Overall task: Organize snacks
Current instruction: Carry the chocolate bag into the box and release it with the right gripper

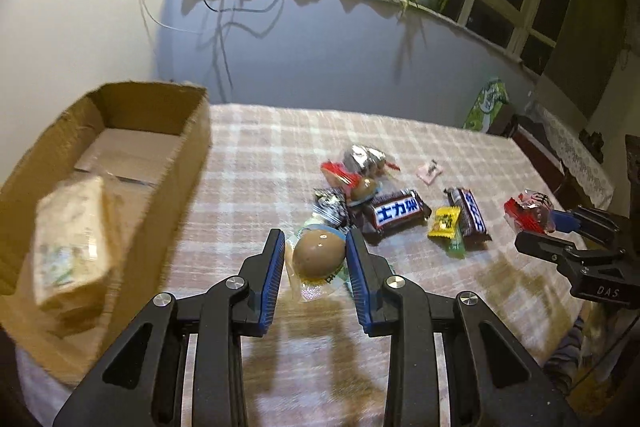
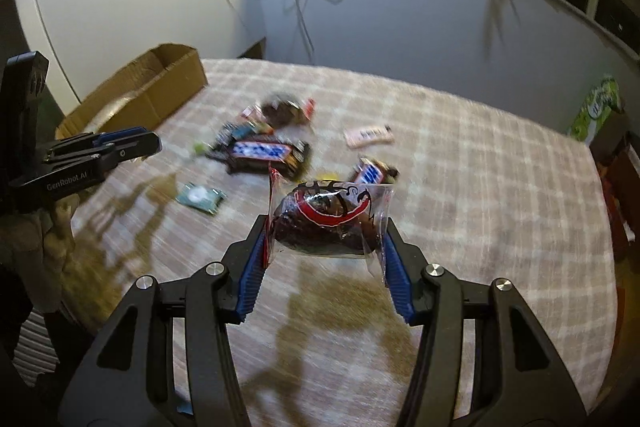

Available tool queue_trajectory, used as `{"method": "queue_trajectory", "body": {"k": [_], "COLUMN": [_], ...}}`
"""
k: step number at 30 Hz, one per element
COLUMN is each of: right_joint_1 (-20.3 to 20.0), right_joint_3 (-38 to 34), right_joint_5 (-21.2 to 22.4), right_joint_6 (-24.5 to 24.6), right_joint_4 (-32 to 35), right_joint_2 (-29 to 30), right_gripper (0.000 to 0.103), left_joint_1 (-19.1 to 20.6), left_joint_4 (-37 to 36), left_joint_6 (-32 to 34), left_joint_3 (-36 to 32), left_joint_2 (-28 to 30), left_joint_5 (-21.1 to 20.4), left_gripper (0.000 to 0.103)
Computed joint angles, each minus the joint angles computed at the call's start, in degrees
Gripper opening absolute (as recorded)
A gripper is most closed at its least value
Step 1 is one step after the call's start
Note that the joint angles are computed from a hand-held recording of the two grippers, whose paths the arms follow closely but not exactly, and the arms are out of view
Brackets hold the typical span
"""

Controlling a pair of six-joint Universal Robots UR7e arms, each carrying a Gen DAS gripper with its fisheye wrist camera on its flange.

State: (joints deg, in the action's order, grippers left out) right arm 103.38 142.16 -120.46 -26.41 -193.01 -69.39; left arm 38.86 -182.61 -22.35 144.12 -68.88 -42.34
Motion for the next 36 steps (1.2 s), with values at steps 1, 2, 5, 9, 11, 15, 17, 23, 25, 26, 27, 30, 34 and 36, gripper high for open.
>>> {"method": "queue_trajectory", "body": {"k": [1,2,5,9,11,15,17,23,25,26,27,30,34,36], "right_joint_1": [0.8,1.3,3.0,5.6,6.7,8.5,9.3,11.3,11.6,11.8,11.9,12.1,12.3,12.3], "right_joint_3": [-0.7,-1.2,-3.4,-6.5,-8.4,-12.4,-14.9,-22.2,-24.2,-25.5,-26.5,-29.3,-32.3,-33.8], "right_joint_5": [0.1,0.3,1.3,1.9,2.4,3.8,5.0,7.3,7.7,8.0,8.3,8.8,9.7,10.1], "right_joint_6": [0.0,0.1,0.6,0.3,0.3,0.5,1.0,1.1,1.1,1.2,1.2,1.2,1.2,1.2], "right_joint_4": [0.4,0.8,2.3,3.3,4.1,5.8,7.3,10.9,12.0,12.6,13.2,14.5,15.9,16.7], "right_joint_2": [0.4,0.6,2.1,5.2,7.0,10.7,12.6,19.0,20.9,22.1,23.0,25.7,28.6,30.0], "right_gripper": [0.055,0.055,0.055,0.055,0.055,0.055,0.055,0.055,0.055,0.055,0.055,0.055,0.056,0.056], "left_joint_1": [-0.3,-0.5,-1.2,-1.6,-1.7,-1.7,-1.7,-0.2,0.6,1.1,1.4,2.4,3.2,3.6], "left_joint_4": [0.3,0.6,1.6,3.6,4.6,7.0,8.4,11.2,11.3,11.2,11.2,10.8,10.1,9.6], "left_joint_6": [-0.1,-0.2,-0.8,-1.6,-2.2,-3.2,-3.9,-4.5,-4.2,-3.9,-3.9,-3.3,-2.6,-2.4], "left_joint_3": [0.5,0.8,2.2,3.6,4.5,5.7,6.4,7.5,7.6,7.5,7.6,7.5,7.6,7.6], "left_joint_2": [-1.1,-2.0,-5.3,-9.3,-11.7,-15.9,-18.2,-23.2,-24.1,-24.2,-24.3,-24.5,-24.5,-24.5], "left_joint_5": [0.6,1.0,2.4,4.2,5.3,7.7,8.9,11.3,11.6,11.6,11.7,11.8,12.1,12.1], "left_gripper": [0.030,0.030,0.030,0.030,0.030,0.030,0.030,0.030,0.030,0.030,0.030,0.030,0.030,0.030]}}
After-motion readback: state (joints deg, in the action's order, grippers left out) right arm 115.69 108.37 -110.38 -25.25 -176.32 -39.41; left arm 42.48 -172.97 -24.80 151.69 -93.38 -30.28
